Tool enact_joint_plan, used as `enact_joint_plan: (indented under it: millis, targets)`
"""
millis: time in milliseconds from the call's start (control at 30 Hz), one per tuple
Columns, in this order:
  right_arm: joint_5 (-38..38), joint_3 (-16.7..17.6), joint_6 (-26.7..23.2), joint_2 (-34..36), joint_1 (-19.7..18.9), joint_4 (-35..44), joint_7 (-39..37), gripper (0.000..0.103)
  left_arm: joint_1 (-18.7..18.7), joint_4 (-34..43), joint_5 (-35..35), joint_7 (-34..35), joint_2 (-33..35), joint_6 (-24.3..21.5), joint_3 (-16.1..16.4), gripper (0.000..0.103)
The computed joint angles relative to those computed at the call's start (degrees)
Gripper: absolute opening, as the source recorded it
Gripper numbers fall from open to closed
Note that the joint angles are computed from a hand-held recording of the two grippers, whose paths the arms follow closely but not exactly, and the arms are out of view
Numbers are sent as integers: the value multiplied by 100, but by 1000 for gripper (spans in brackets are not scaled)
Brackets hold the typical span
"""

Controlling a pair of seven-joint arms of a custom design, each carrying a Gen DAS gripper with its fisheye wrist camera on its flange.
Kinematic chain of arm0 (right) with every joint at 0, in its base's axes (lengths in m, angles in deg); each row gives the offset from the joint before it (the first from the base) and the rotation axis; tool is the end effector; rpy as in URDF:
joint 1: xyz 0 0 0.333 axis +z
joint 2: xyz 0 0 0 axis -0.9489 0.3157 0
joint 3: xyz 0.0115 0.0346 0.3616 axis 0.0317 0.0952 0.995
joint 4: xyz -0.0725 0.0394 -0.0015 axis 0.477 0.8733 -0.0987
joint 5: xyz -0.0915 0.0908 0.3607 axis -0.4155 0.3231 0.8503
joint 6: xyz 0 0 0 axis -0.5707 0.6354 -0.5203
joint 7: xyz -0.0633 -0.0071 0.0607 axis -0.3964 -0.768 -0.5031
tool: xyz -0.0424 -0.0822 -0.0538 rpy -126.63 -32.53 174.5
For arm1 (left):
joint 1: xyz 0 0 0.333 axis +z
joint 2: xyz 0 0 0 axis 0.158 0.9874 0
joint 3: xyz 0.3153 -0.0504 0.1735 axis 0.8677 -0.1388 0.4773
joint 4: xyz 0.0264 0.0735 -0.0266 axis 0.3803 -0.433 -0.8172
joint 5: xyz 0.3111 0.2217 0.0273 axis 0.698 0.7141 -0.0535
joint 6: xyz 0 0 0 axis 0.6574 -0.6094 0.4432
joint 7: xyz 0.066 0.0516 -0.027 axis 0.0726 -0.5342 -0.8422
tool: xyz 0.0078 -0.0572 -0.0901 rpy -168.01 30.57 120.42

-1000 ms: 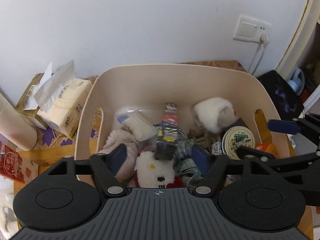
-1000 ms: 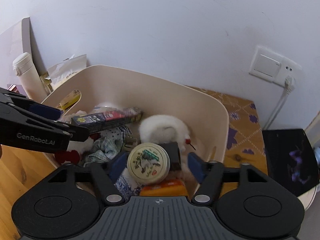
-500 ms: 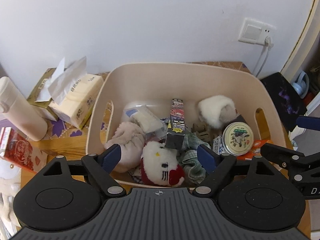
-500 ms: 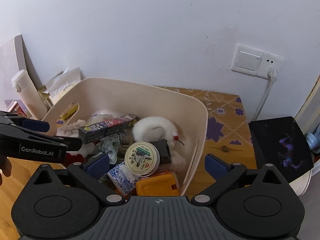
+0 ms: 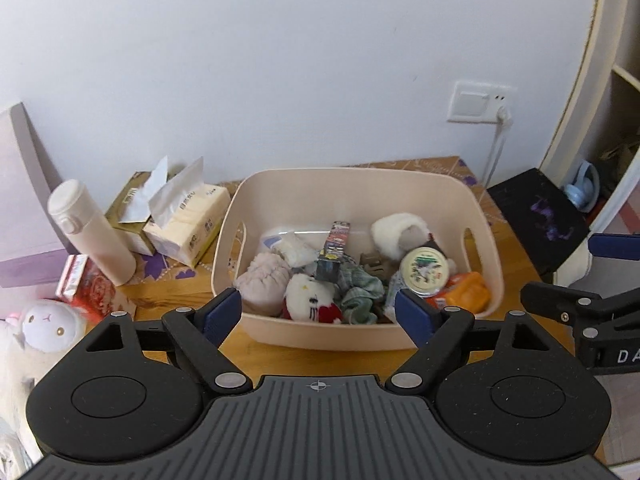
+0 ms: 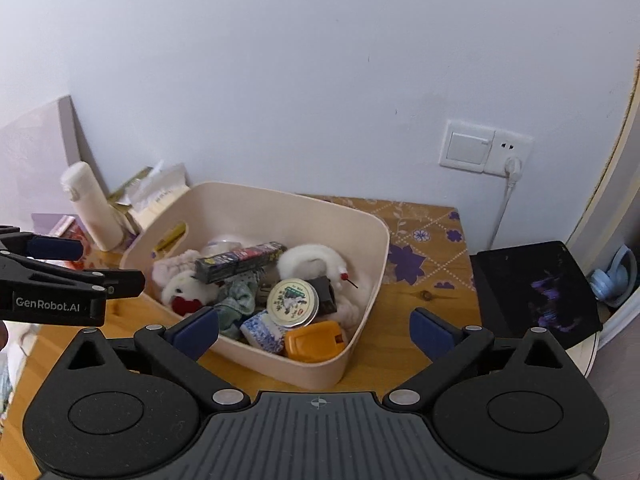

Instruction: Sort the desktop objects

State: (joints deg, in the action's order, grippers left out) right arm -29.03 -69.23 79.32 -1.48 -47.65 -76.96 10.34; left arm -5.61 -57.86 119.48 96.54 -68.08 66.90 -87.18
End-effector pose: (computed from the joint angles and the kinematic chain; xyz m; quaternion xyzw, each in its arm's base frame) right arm 0.5068 0.3481 0.5754 -0.9211 0.1275 -0.0428 0.3652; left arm 0.4519 -0.3074 0.5795 -0.7170 0.5993 -0.2472 0.2562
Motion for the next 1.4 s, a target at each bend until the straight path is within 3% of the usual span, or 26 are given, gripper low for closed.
enact_joint_plan:
  millis: [367, 933, 1167, 1400]
  targets:
    - [274, -466, -620, -860, -166, -511, -275, 103, -60, -395, -157, -678, -1030, -637, -595, 85]
    - [260, -1210, -1587, -1683, -453, -1044, -361, 103, 107, -757, -1186, -695, -2296, -1582, -1378, 86]
    - [10, -1392, -1720, -1791, -698, -1092, -184, 103, -36, -1074, -1844, -324, -2826, -1618, -1277, 86]
    - [-250, -1473, -1631, -1940, -833, -1190, -154, 103, 61, -1199, -2303, -111, -3245, -1651, -1412, 86]
